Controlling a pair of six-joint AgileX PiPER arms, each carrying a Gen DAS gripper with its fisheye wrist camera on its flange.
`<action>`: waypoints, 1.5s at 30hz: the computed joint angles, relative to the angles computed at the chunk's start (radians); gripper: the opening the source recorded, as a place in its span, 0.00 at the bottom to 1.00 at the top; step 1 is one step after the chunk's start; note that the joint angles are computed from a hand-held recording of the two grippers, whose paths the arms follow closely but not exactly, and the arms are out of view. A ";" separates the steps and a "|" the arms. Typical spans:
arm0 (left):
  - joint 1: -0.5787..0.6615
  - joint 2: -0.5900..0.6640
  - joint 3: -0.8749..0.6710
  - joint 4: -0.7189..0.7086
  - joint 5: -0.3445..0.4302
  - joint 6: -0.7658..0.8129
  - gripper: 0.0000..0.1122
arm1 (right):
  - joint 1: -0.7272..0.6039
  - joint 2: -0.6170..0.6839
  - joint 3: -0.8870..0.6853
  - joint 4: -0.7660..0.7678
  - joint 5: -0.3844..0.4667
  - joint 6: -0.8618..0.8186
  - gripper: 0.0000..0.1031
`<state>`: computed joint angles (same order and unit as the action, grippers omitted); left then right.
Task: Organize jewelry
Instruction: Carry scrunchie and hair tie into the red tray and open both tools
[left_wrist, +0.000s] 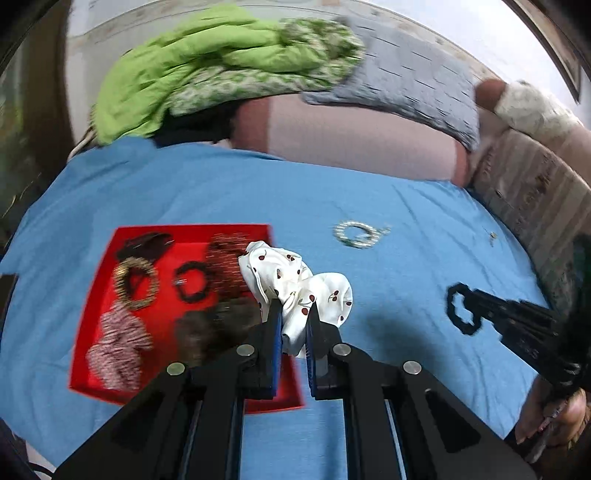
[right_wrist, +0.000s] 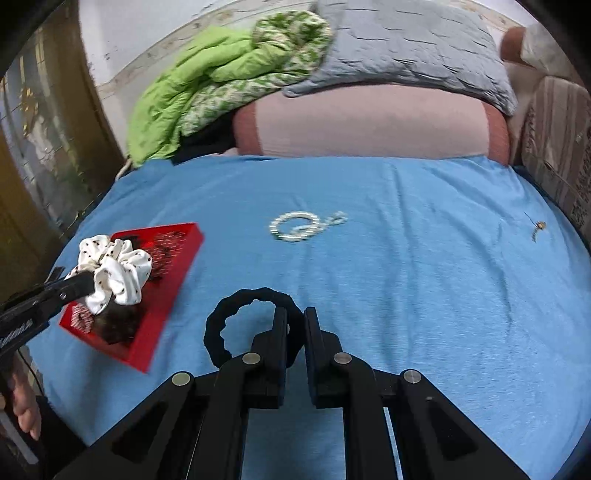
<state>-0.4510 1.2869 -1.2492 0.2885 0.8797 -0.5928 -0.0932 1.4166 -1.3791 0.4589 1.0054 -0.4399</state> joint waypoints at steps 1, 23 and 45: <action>0.032 -0.010 0.010 -0.015 -0.005 0.016 0.09 | 0.028 -0.002 -0.005 -0.010 0.000 0.017 0.10; 0.613 0.162 -0.026 -0.496 -0.091 0.542 0.09 | 0.459 0.367 -0.424 -0.134 0.044 0.338 0.10; 0.699 0.328 -0.136 -0.724 -0.019 0.834 0.11 | 0.767 0.430 -0.347 -0.230 -0.029 0.331 0.10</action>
